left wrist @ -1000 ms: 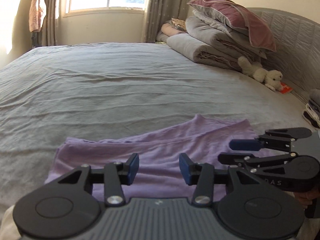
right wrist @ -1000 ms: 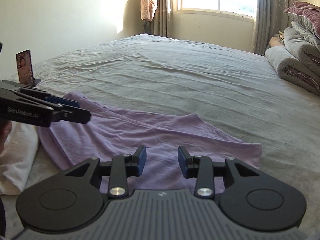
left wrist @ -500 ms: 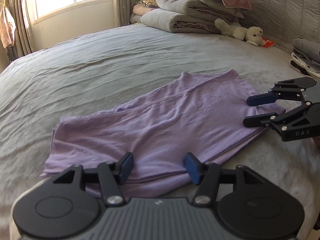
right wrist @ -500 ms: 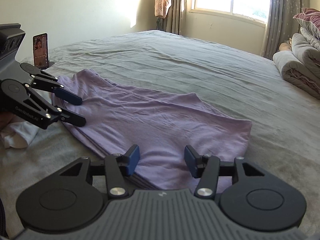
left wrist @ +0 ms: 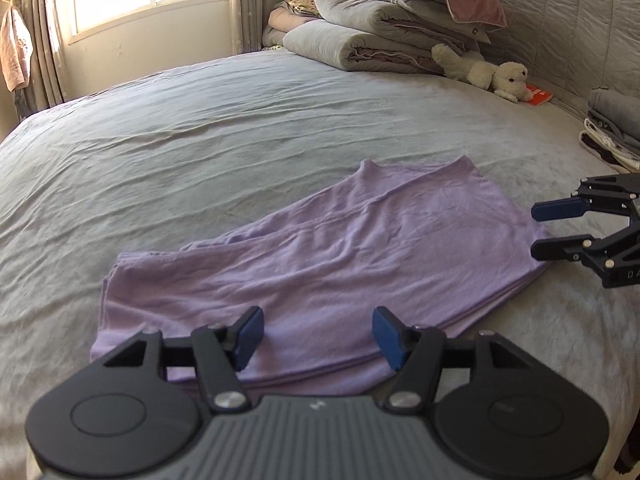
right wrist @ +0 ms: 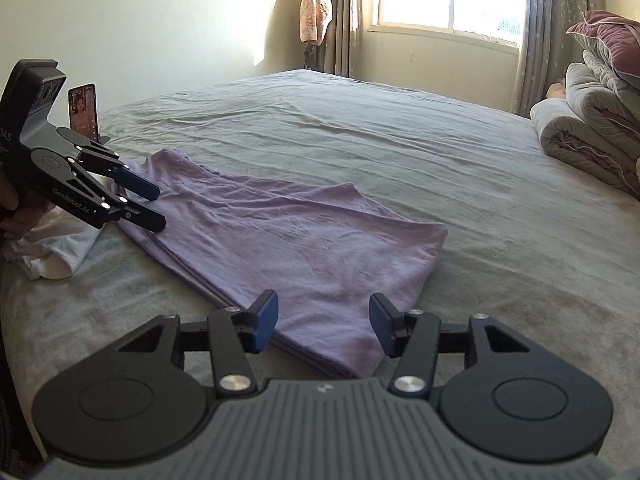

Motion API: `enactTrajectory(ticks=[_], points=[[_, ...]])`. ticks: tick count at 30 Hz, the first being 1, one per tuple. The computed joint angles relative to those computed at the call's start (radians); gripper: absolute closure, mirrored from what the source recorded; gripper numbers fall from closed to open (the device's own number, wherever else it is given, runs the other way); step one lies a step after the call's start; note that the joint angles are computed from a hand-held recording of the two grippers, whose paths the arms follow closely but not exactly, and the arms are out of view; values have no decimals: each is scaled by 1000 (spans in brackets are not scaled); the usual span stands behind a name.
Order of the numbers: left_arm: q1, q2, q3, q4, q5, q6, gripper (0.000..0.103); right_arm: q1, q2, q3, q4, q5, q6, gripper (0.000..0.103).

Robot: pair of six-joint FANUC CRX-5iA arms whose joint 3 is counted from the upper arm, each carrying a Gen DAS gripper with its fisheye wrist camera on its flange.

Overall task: Fold clothes
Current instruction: 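Withdraw both grippers above the folded lavender sweatshirt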

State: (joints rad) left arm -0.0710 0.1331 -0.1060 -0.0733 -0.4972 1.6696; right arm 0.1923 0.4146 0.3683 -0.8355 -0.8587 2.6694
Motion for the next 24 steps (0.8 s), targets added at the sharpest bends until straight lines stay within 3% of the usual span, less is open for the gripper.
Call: enactTrajectory(ticks=[5, 8, 11, 19, 24], points=[[2, 53, 34, 24, 56, 26, 41, 17, 17, 20, 7, 7, -21, 57], [-2, 85, 74, -39, 34, 106, 41, 25, 30, 28, 29, 3, -37, 59], [6, 85, 64, -24, 37, 89, 41, 18, 35, 20, 40, 3, -24, 65], [2, 76, 90, -71, -8, 134, 41, -14, 51, 70, 71, -81, -59, 65], [-12, 91, 146, -131, -38, 231, 41, 33, 54, 90, 119, -15, -158, 64]])
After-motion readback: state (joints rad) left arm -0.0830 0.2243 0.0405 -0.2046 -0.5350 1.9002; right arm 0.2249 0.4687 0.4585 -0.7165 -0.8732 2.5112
